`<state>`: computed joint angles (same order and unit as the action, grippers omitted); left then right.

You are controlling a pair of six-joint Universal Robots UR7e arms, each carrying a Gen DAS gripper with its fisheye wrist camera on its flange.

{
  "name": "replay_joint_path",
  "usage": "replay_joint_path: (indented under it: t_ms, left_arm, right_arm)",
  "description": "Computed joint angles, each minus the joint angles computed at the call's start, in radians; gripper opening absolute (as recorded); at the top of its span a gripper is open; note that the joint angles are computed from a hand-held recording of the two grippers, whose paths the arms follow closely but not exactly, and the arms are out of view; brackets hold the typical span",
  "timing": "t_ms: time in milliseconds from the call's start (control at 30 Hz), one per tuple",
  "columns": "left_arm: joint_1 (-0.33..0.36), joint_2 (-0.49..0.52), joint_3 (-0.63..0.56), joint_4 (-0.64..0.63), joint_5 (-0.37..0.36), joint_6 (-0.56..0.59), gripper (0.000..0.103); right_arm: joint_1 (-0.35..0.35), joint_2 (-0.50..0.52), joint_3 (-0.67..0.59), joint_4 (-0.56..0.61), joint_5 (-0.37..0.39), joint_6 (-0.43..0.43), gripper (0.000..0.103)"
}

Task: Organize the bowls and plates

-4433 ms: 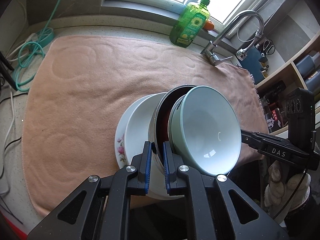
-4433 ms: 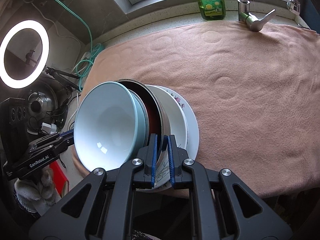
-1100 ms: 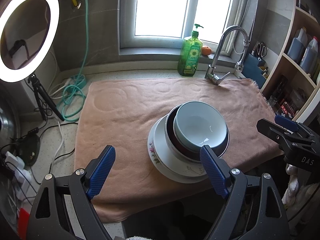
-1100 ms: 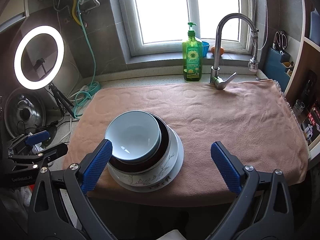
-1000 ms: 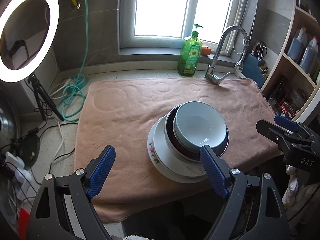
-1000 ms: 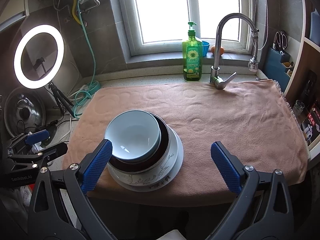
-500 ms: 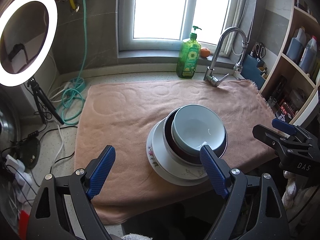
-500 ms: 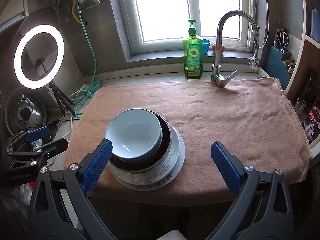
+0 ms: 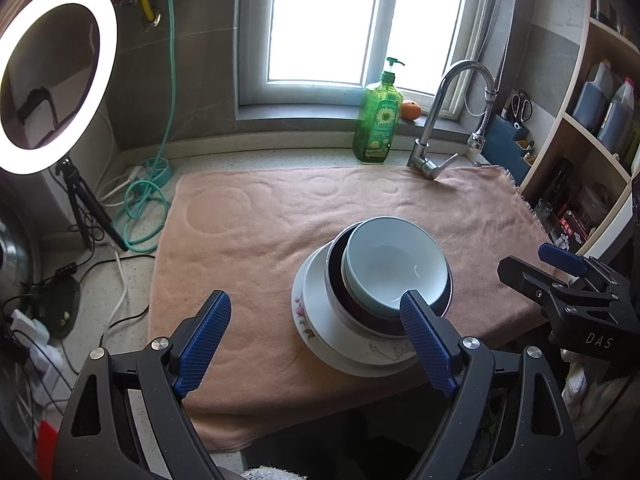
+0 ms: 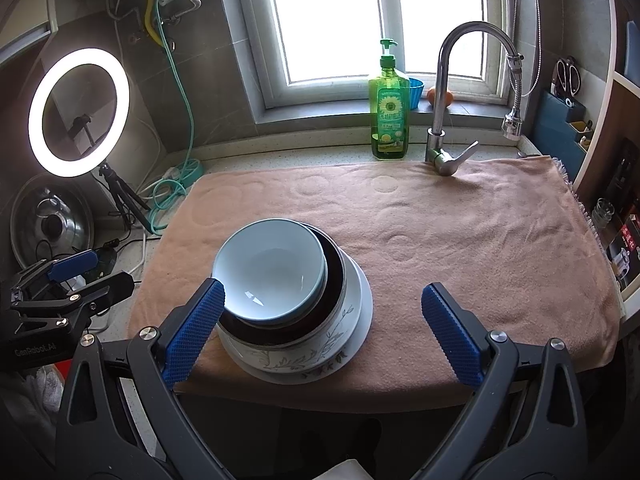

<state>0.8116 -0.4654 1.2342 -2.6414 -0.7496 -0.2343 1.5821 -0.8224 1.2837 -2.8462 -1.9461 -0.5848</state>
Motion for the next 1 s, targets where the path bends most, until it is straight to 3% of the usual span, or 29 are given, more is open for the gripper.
replay_joint_path:
  t_ms: [1000]
  left_arm:
    - [-0.006,0.022,-0.020,-0.019,0.032,0.036,0.087]
  right_arm:
    - [-0.008,0.021,-0.032,0.041,0.007,0.006,0.101]
